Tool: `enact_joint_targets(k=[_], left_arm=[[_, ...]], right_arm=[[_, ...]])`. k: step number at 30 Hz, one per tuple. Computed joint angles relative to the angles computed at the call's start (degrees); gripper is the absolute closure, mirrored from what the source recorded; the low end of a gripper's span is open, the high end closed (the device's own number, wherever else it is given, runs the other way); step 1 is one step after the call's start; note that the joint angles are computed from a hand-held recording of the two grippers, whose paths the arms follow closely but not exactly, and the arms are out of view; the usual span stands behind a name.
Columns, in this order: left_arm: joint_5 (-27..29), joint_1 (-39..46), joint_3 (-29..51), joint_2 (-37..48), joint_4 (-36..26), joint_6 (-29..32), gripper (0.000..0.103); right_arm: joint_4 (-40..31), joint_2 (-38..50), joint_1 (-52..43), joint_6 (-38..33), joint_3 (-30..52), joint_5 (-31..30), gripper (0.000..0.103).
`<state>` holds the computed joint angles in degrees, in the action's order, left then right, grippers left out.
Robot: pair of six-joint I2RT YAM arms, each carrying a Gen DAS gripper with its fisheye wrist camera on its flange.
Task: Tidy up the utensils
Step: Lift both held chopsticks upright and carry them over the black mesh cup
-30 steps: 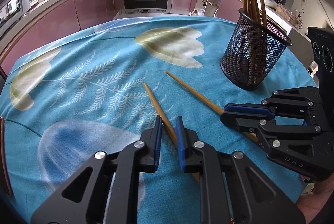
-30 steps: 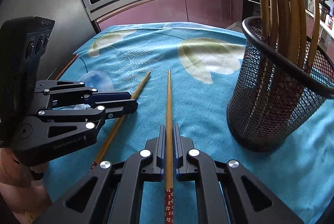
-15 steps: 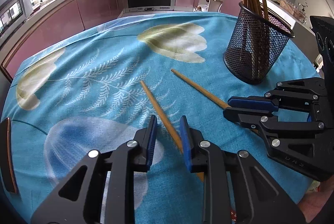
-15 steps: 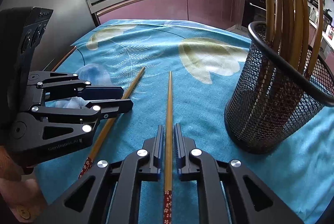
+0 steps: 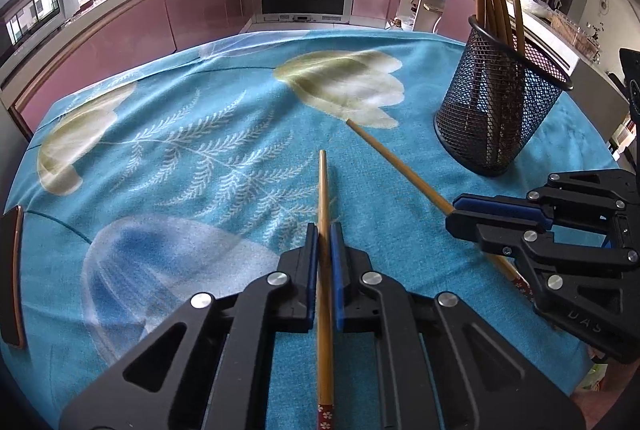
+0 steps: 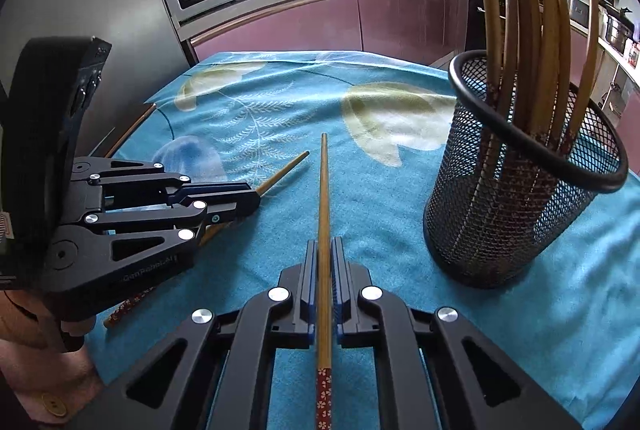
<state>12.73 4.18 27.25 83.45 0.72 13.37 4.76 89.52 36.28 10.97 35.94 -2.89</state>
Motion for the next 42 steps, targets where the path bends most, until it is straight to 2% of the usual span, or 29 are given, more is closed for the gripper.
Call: enact_joint_targets(k=[11, 21, 28, 42], left_arm=[[2.21, 0.96, -0.41, -5.26, -3.44, 0.31, 0.096], [9.52, 3.69, 0.92, -12.82, -11.16, 1.15, 0.096], [12.72, 4.18, 1.68, -18.06, -15.61, 1.08, 0.096], [20.29, 6.97, 4.46, -22.84, -22.23, 1.84, 0.096]], right_arm=[[-0.22, -9.32, -1.88, 0.03, -4.71, -4.19, 0.097], [-1.74, -18.53, -3.96, 0.53, -7.62, -6.79, 0.097], [-2.60, -23.43, -5.37, 0.57, -8.87, -7.30, 0.097], [-5.59, -31.63, -8.90, 0.20, -10.11, -8.48, 0.097]])
